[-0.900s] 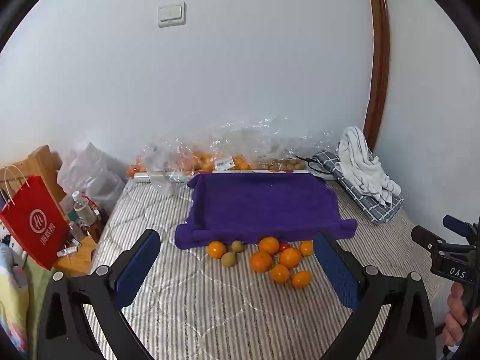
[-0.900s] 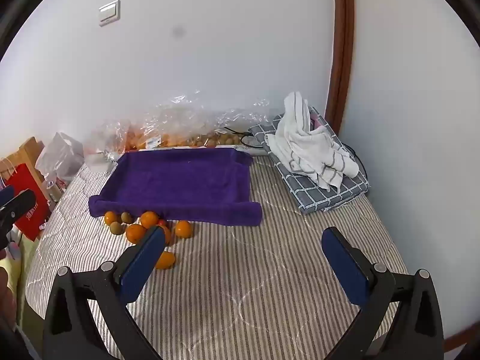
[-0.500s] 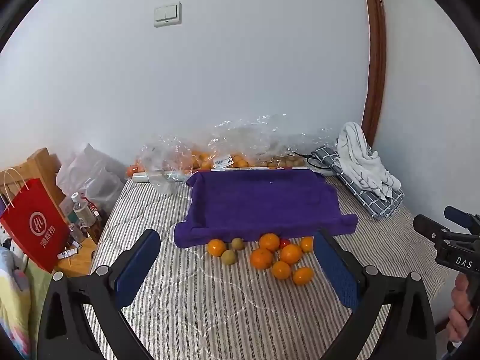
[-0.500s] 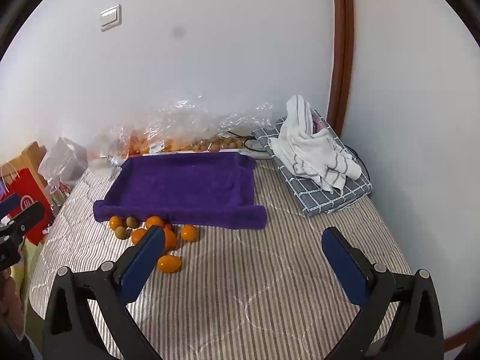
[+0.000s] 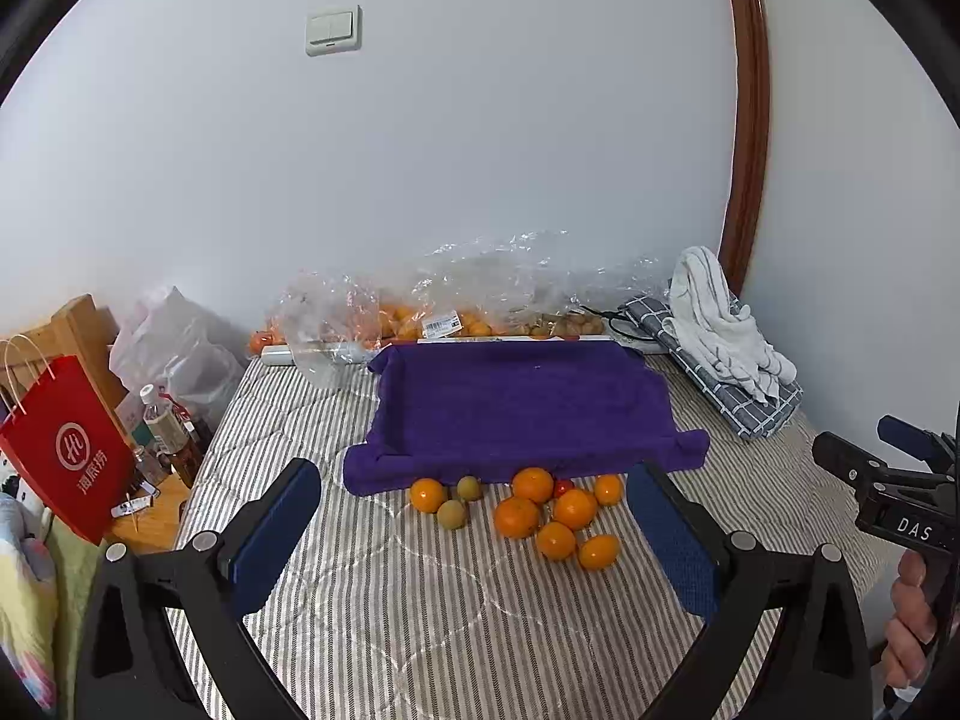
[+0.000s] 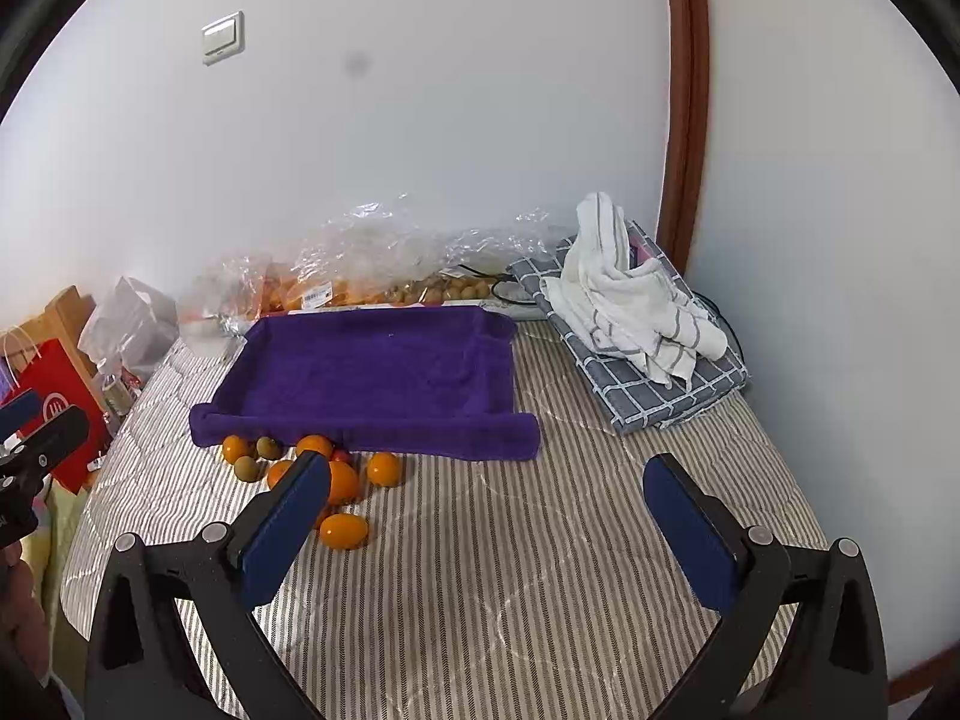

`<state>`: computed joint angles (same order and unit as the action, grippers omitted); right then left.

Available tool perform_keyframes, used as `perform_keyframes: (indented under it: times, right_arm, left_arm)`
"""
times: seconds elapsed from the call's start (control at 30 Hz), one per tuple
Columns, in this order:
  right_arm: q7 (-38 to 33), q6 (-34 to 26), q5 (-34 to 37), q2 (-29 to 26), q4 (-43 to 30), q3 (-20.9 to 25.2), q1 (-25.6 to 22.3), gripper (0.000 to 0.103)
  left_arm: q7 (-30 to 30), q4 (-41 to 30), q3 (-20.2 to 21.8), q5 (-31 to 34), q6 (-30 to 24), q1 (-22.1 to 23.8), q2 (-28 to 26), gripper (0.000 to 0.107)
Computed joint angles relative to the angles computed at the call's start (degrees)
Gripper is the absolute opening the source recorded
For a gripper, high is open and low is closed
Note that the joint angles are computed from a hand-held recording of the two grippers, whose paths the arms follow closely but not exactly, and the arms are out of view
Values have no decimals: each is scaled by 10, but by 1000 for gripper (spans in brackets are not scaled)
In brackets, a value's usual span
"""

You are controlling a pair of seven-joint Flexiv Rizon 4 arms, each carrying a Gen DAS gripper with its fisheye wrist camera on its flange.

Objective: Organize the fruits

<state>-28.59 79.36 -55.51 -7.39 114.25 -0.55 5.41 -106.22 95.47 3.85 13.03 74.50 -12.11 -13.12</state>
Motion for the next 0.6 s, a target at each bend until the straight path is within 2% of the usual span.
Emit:
perform_keyframes:
  times: [0.23,0.6]
  right_arm:
    - [14,3,-16,-2,-1,-2,1,102]
    - [37,16,-42,-1,4,-4,-3,102]
  left_arm:
    - [-18,-3,7,14,-5,-5,0,103]
    - [-1,3,-4,-7,-4,8,6,103]
